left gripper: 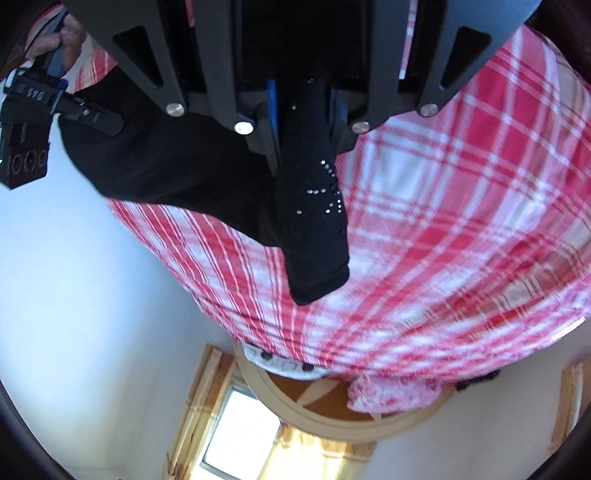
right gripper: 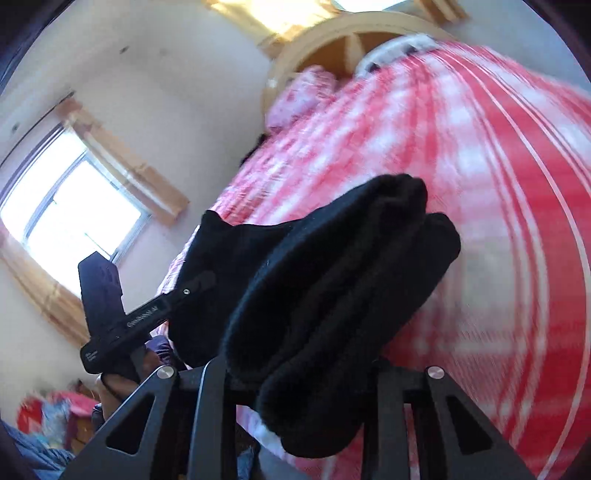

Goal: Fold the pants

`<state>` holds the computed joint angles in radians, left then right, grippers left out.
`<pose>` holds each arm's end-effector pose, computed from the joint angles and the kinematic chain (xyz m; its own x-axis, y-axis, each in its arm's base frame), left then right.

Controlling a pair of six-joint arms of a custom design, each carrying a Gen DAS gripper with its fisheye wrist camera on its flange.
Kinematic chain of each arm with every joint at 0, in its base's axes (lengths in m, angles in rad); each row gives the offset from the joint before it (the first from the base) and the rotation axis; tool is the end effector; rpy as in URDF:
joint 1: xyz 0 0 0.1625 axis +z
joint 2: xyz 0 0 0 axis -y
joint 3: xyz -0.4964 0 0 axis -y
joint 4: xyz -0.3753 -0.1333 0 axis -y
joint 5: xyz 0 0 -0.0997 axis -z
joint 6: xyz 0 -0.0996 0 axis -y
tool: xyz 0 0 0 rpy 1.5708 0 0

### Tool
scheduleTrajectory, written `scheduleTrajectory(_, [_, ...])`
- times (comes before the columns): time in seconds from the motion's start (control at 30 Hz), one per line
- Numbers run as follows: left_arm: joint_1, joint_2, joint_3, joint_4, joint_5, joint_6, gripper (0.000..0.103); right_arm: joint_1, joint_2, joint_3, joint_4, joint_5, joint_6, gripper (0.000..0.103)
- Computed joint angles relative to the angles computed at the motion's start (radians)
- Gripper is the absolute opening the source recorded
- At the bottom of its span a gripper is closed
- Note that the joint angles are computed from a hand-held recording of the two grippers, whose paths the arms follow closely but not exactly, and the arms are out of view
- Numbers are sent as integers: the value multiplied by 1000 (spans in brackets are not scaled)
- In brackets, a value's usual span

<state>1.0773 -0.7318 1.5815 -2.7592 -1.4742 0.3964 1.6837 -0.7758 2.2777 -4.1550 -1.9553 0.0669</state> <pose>-0.2266 -0.7230 0.1519 -0.6501 0.7296 -0.2122 0.7565 0.5951 -0.2714 0.1526 -0.4945 0.1804 -0.9598 0.2554 0.1166 0.0113 0.4502 -0.8928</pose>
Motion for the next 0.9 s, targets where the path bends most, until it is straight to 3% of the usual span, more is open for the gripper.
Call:
scheduleTrajectory(0.1, [10,9,-52,-46,21,-5,19,26,-29,-111,144,24,-67,27])
scheduleTrajectory(0.23, [31,49,-150,-109,89,2,19,46,4,-311,324,32,-217,27])
scheduleTrajectory(0.43, [71,131,-300,-153,233,54,19,29,137,-594,504,92,-327,27])
scheduleTrajectory(0.53, [89,161,-343,-175,274,67,19,22,212,-715,576,86,-372,27])
scheduleTrajectory(0.7, [119,220,-427,-139,329,45,20,6,297,-870,701,40,-398,27])
scheduleTrajectory(0.83, [132,250,-474,-45,378,13,25,-34,286,-886,774,88,-294,28])
scheduleTrajectory(0.9, [135,254,-481,-27,390,-9,36,-46,280,-879,788,111,-259,29])
